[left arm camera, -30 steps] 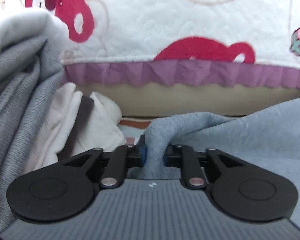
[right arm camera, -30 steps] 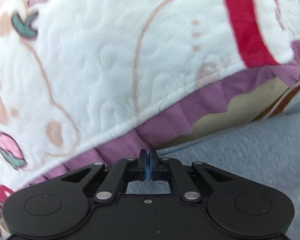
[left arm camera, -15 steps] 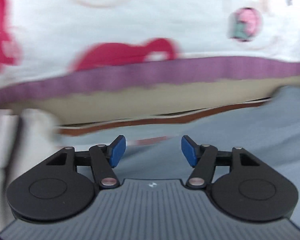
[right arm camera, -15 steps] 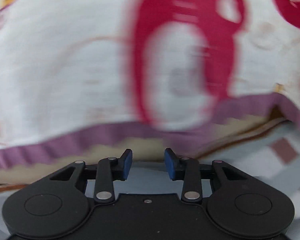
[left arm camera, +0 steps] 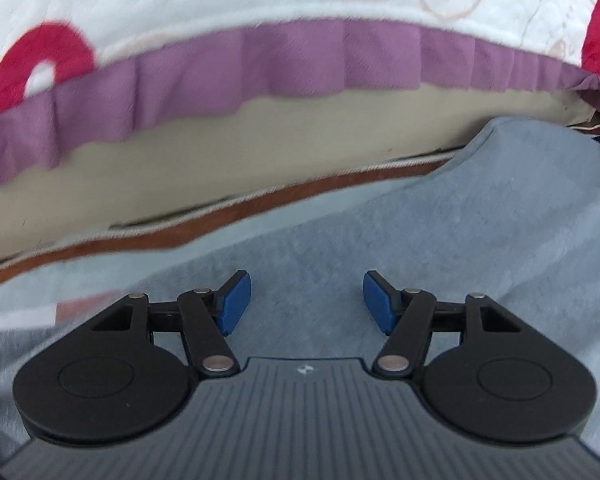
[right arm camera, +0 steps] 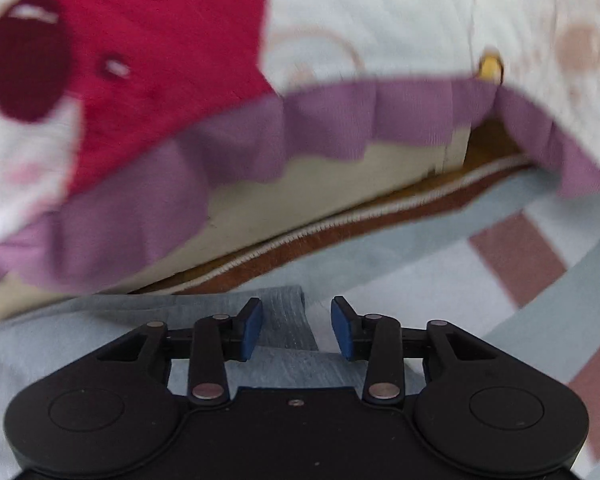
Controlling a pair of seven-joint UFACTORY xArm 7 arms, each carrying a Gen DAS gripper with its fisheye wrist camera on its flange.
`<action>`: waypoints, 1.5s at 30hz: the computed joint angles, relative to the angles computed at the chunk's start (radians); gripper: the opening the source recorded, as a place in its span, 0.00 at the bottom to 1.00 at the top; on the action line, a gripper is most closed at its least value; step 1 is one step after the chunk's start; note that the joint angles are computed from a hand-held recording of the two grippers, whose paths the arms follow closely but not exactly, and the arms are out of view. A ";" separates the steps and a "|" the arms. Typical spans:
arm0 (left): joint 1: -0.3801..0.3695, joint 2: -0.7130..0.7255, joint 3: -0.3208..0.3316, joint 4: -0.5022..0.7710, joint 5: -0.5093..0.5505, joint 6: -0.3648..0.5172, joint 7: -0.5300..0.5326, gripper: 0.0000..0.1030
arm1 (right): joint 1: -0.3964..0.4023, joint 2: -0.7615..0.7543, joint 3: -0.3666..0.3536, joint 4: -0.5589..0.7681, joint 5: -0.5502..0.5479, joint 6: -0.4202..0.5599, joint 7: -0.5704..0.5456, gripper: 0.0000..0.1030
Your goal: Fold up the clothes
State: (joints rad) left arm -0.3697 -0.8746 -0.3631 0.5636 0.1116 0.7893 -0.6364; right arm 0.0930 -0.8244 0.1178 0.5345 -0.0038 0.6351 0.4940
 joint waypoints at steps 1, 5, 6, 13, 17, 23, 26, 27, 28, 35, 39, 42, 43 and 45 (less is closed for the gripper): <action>-0.003 -0.013 0.005 -0.011 -0.004 0.011 -0.002 0.60 | 0.011 0.009 -0.006 -0.019 0.000 -0.042 -0.016 0.40; 0.003 -0.078 -0.032 -0.047 0.017 0.031 -0.035 0.60 | 0.040 -0.062 -0.007 -0.085 -0.057 -0.204 -0.151 0.02; 0.005 -0.092 -0.047 -0.051 0.031 0.032 -0.041 0.59 | -0.032 -0.081 0.036 -0.076 -0.071 -0.204 -0.127 0.02; -0.044 -0.123 -0.037 -0.055 0.058 -0.010 0.035 0.60 | -0.121 -0.076 0.056 0.024 -0.139 -0.243 -0.117 0.02; -0.046 -0.091 -0.035 -0.048 0.037 0.038 0.062 0.63 | -0.259 -0.043 0.180 0.067 -0.209 -0.209 -0.017 0.02; 0.073 -0.110 -0.099 -0.052 0.119 0.064 -0.024 0.69 | -0.389 -0.153 0.314 0.035 -0.309 -0.056 0.241 0.33; 0.078 -0.102 -0.097 -0.023 0.108 0.118 -0.068 0.67 | -0.208 -0.222 0.126 -0.064 -0.241 -0.009 0.173 0.37; 0.070 -0.102 -0.092 -0.018 0.103 0.125 -0.074 0.67 | -0.163 -0.259 0.069 -0.095 -0.217 0.016 0.140 0.37; 0.043 -0.108 -0.084 -0.020 0.096 0.113 -0.065 0.67 | -0.132 -0.293 0.011 -0.120 -0.193 0.041 0.102 0.37; -0.051 0.036 -0.133 0.054 0.064 -0.053 -0.042 0.67 | -0.057 -0.411 -0.213 -0.170 -0.053 0.198 -0.156 0.42; -0.045 0.173 -0.194 0.126 0.084 -0.110 -0.088 0.67 | -0.002 -0.331 -0.157 -0.144 -0.008 0.150 -0.258 0.38; -0.035 0.239 -0.238 0.173 0.116 -0.101 -0.167 0.67 | -0.005 -0.206 -0.097 -0.120 0.019 0.041 -0.262 0.42; -0.036 0.257 -0.245 0.179 0.126 -0.113 -0.195 0.67 | -0.032 -0.167 -0.056 -0.110 0.003 0.014 -0.242 0.55; -0.039 0.283 -0.261 0.191 0.158 -0.115 -0.236 0.67 | -0.090 -0.098 0.016 -0.098 -0.039 -0.035 -0.184 0.63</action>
State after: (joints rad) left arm -0.4087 -0.5919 -0.6242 0.7549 0.2693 0.6745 -0.8726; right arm 0.0034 -0.9224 0.1335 0.4363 -0.0423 0.6001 0.3102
